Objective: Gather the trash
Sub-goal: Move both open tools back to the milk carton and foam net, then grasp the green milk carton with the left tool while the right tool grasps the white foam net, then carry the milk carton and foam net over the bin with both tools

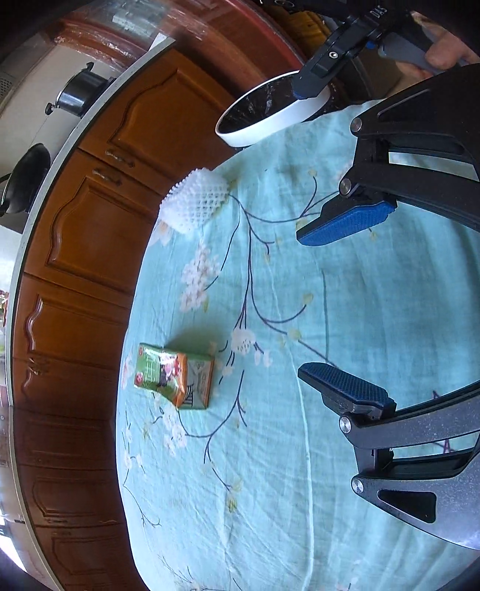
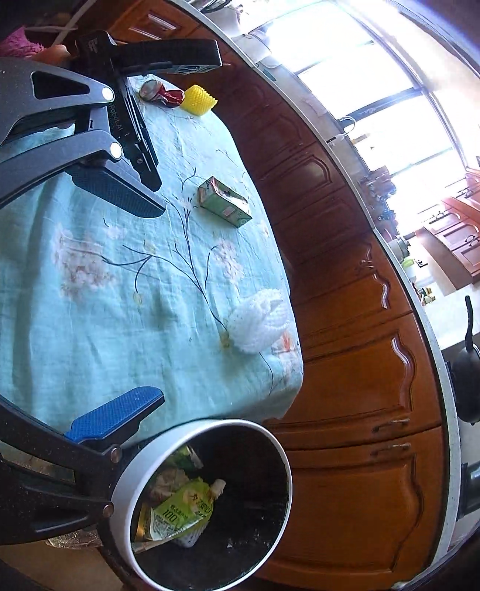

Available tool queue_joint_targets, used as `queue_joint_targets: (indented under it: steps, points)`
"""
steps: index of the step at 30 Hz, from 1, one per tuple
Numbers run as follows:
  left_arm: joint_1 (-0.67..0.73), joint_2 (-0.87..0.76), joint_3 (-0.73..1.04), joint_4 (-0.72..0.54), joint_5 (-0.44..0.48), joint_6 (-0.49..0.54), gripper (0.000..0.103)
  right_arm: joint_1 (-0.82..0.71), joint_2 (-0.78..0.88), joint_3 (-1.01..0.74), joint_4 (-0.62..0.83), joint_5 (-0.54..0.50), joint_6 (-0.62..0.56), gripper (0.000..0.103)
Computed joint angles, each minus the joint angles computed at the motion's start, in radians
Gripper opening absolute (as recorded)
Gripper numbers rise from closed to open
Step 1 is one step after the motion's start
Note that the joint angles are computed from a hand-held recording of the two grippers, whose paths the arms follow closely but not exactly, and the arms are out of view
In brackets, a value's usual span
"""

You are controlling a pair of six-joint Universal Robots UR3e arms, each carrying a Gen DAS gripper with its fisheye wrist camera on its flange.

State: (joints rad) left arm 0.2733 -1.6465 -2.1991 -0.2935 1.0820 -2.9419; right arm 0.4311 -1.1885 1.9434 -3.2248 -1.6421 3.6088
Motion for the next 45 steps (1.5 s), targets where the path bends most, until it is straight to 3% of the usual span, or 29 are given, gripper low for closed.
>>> queue_joint_targets:
  steps: [15,33,35,37,39,45]
  points:
    - [0.010,-0.112,0.129,-0.023,0.075,-0.017,0.075,-0.028,0.188,-0.284,0.165,0.036,-0.080,0.094]
    - [-0.116,-0.504,0.688,-0.122,0.258,-0.065,0.079,-0.115,0.413,-0.700,0.387,0.035,-0.190,0.091]
    - [-0.125,-0.514,0.700,-0.111,0.275,-0.066,0.076,-0.118,0.425,-0.716,0.400,0.042,-0.195,0.079]
    - [-0.125,-0.524,0.716,-0.127,0.261,-0.057,0.049,-0.117,0.430,-0.720,0.405,0.043,-0.192,0.047]
    - [-0.129,-0.518,0.704,-0.119,0.263,-0.056,0.048,-0.111,0.425,-0.707,0.400,0.029,-0.188,0.027]
    - [-0.134,-0.429,0.576,-0.058,0.234,-0.044,0.047,-0.095,0.337,-0.558,0.309,0.064,-0.169,0.021]
